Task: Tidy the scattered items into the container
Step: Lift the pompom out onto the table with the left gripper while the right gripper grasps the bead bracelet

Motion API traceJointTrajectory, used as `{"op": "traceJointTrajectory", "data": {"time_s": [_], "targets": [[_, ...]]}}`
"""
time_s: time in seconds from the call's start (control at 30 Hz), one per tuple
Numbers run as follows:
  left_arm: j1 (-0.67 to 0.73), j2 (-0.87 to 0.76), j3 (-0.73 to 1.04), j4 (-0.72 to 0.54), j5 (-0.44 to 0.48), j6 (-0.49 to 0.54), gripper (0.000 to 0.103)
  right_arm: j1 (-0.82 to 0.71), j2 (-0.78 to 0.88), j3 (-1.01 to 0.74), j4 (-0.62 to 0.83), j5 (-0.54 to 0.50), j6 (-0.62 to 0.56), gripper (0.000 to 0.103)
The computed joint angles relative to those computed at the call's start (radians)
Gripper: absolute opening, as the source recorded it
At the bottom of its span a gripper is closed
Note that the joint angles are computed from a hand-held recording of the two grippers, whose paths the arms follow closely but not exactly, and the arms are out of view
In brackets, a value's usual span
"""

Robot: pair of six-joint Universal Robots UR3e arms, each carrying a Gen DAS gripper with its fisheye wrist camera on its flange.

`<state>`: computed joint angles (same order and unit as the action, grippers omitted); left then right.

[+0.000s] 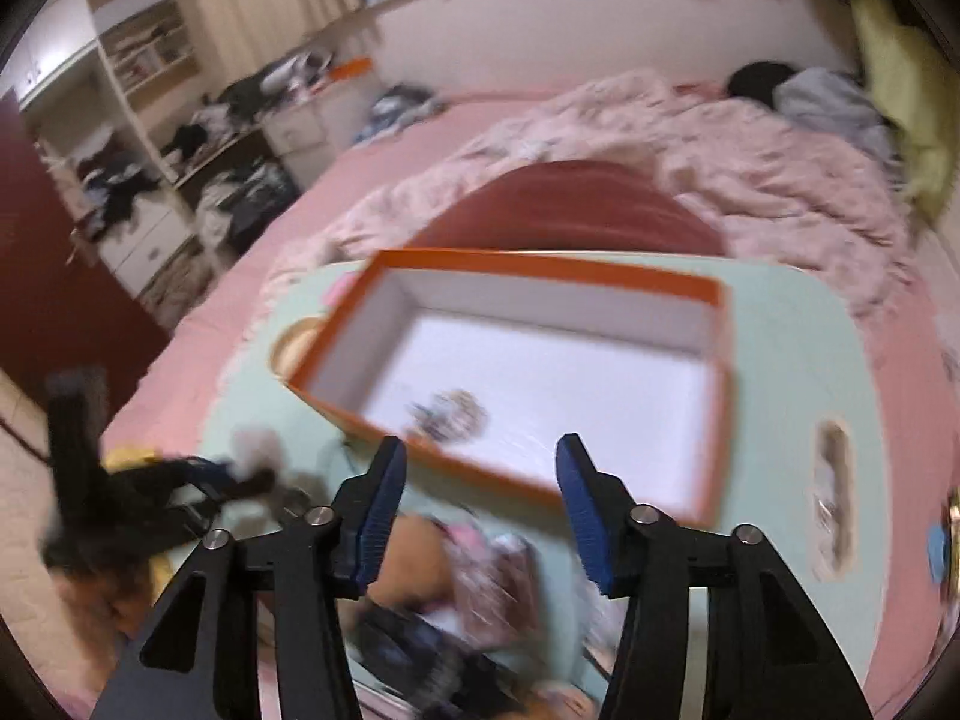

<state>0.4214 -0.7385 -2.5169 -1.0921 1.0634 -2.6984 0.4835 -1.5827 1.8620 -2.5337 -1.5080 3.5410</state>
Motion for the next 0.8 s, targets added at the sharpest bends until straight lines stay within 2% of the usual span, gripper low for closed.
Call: {"op": "traceJointTrajectory", "data": {"time_s": [0.1,0.2,0.3,0.4,0.47,0.5,0.53,0.57,0.67,0.8], "targets": [[-0.022,0.001,-0.035,0.055,0.010,-0.029,0.032,-0.058,0.208,-0.287,0.246,0.112,0.001,0.056],[-0.071,-0.051,-0.063,0.176,0.056,-0.086,0.041,-0.084,0.380,-0.504,0.430,0.170,0.002,0.056],[-0.080,-0.099,-0.077,0.232,0.074,-0.099,0.042,-0.062,0.519,-0.711,0.608,0.150,-0.013,0.056],[-0.021,-0.051,-0.092,0.163,0.022,-0.053,0.044,-0.026,0.616,-0.842,0.710,0.109,-0.027,0.054],[0.005,-0.014,-0.096,0.115,0.005,-0.024,0.044,0.013,0.654,-0.913,0.744,0.026,-0.046,0.042],[0.016,0.003,-0.097,0.094,-0.001,-0.012,0.044,0.020,0.655,-0.917,0.738,0.021,-0.050,0.029],[0.021,0.009,-0.098,0.087,-0.003,-0.008,0.044,0.017,0.651,-0.909,0.729,0.043,-0.053,0.022],[0.026,0.015,-0.099,0.080,-0.006,-0.006,0.044,0.017,0.646,-0.900,0.718,0.049,-0.051,0.018],[0.032,0.030,-0.100,0.064,-0.010,-0.004,0.044,0.023,0.620,-0.865,0.660,-0.006,-0.046,0.018],[0.034,0.048,-0.097,0.048,-0.014,-0.001,0.044,-0.012,0.513,-0.729,0.534,0.047,-0.040,0.018]]}}
